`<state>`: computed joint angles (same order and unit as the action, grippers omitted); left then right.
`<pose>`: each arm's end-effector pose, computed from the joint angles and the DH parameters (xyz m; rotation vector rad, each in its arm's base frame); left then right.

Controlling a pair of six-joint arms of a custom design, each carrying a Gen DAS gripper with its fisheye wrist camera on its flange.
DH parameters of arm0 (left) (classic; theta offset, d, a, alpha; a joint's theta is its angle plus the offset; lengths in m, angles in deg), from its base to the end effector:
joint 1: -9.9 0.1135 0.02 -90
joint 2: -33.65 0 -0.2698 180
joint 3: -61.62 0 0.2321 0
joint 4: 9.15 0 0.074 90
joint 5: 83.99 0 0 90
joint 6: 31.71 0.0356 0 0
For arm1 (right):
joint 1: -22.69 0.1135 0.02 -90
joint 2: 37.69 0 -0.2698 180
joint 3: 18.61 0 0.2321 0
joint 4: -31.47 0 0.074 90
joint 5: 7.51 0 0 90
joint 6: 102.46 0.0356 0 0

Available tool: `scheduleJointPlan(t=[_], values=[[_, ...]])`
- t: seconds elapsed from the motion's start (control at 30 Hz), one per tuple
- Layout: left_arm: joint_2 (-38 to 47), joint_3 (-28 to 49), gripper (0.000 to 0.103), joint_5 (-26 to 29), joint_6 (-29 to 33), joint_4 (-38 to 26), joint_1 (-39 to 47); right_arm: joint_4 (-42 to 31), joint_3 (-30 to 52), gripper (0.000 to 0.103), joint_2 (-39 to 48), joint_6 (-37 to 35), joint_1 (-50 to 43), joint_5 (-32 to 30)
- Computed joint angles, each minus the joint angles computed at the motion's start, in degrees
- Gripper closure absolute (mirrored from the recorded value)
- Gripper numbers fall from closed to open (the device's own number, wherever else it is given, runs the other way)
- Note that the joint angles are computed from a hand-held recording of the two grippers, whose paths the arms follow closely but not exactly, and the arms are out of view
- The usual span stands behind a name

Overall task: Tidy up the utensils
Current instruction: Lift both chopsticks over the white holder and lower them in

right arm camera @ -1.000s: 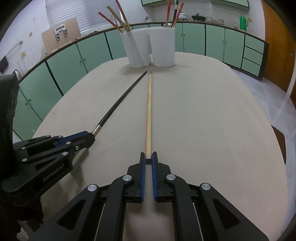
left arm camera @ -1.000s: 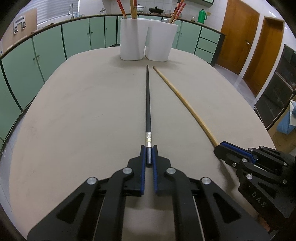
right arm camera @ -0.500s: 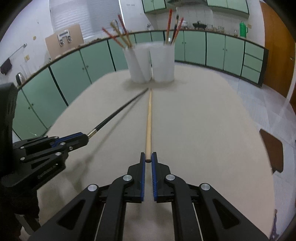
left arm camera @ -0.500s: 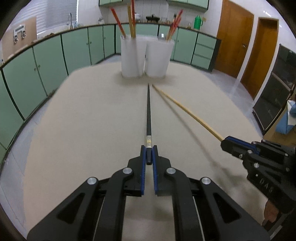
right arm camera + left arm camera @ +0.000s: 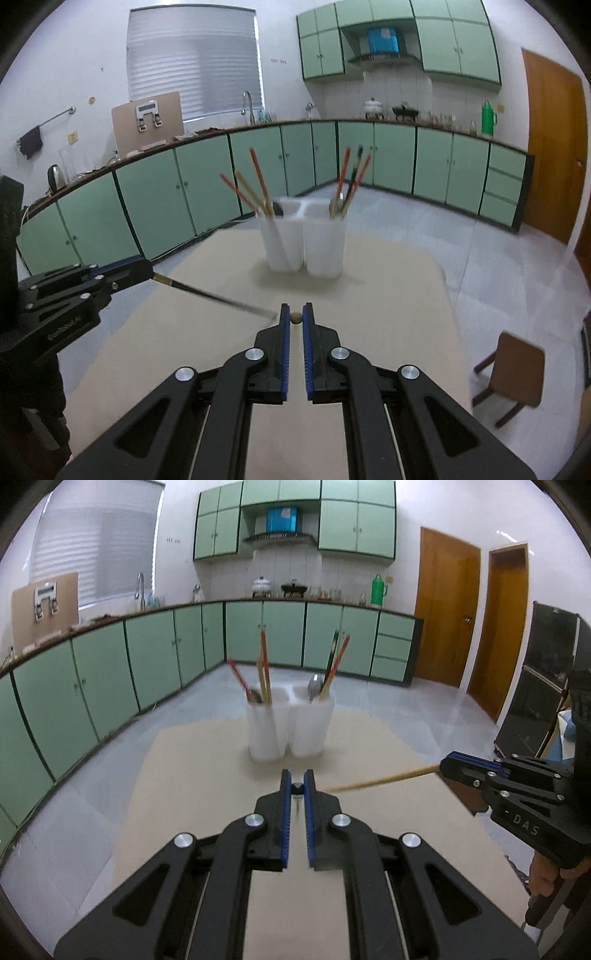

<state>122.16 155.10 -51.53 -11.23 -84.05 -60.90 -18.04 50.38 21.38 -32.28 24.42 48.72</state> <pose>0.1192 -0.2509 0.3159 -0.1797 2.0917 0.0416 0.1891 0.0255 0.3189 -0.7026 2.0516 0.4847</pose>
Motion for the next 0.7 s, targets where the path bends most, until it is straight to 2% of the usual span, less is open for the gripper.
scheduleJointPlan(t=[0.1, 0.3, 0.6, 0.7], values=[[-0.04, 2.6, 0.097, -0.95, 3.23, -0.14, 0.65, -0.54, 4.2, 0.097, 1.89, 0.97, 2.17, 1.26], [-0.73, 4.95, 0.097, -0.59, 10.65, 4.09, 2.46, -2.66, 12.2, 0.097, 5.42, 1.12, 4.69, 1.52], [-2.59, 6.51, 0.097, -0.78, 20.75, 9.96, 4.38, -6.8, 24.54, 0.097, 10.76, -0.91, 4.57, -0.69], [-3.05, 7.68, 0.097, -0.65, 26.78, 13.75, 5.88, -6.67, 27.9, 0.097, 12.75, -0.11, 4.37, -1.2]])
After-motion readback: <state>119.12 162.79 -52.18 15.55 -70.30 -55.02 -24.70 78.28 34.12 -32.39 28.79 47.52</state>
